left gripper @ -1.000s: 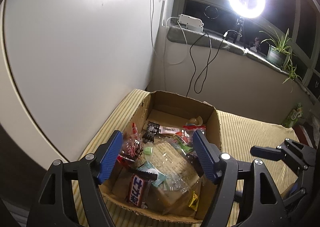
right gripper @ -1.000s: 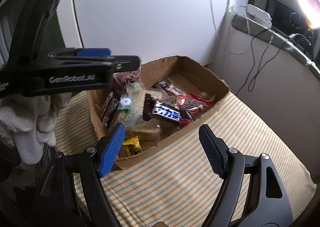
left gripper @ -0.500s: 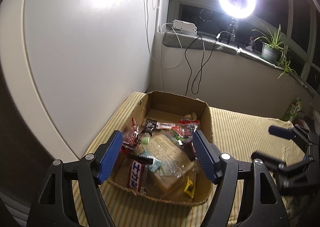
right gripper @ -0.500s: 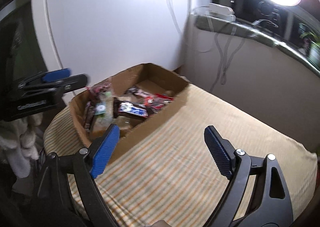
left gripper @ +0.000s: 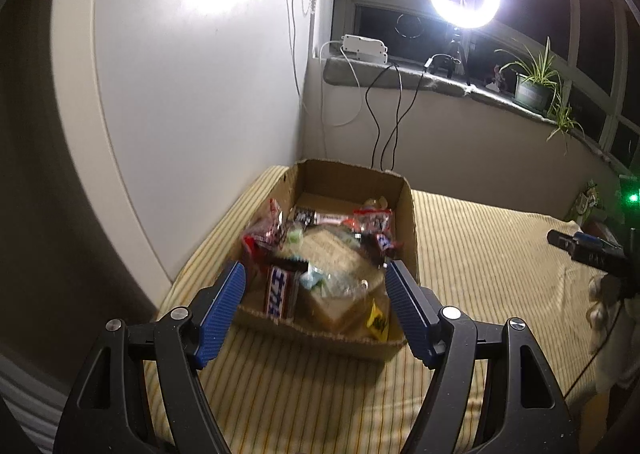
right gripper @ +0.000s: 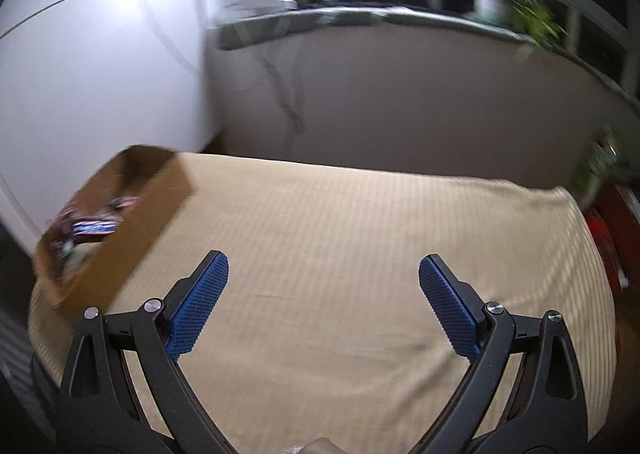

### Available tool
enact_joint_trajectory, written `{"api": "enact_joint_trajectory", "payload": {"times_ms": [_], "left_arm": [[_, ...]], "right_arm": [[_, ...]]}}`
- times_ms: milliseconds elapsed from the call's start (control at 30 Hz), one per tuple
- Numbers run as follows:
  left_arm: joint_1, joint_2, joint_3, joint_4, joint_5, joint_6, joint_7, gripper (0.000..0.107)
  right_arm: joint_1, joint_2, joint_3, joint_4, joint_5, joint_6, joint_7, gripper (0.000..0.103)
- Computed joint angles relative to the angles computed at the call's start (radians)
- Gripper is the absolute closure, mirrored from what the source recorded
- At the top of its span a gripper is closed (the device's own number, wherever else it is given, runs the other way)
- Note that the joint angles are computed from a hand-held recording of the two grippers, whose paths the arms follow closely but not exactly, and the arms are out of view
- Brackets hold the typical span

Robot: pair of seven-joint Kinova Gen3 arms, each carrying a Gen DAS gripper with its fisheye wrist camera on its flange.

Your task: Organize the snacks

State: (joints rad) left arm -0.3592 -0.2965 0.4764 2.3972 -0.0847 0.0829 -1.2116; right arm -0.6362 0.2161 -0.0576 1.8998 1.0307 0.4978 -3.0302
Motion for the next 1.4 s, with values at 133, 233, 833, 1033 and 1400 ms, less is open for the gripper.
{"api": "enact_joint_trajectory", "payload": {"times_ms": [133,233,833,1033,1400], "left_arm": [[-0.081,-0.008,0.085,-0.006,-0.006,0.04,0.039,0.035],[-0.1,-0.027,0.116,-0.003,-0.014,0.05,0.081,0.035],[-0.144,-0.093,0.186,-0.007,-0.048,0.074,0.166,0.034],[-0.129,-0.102,0.172,-0.004,-0.043,0.069,0.165,0.034],[-0.138,-0.132,0.181,0.009,-0.02,0.058,0.152,0.034]], "right_arm": [[0.021,-0.005,0.016,0.032,0.016,0.0,-0.041,0.005],[0.01,-0.016,0.009,0.052,0.078,0.002,-0.081,0.005],[-0.042,-0.01,-0.072,0.027,0.19,0.068,-0.121,0.005],[-0.047,-0.012,-0.075,0.03,0.198,0.077,-0.131,0.005],[-0.06,-0.006,-0.086,0.02,0.195,0.102,-0.123,0.005]]}}
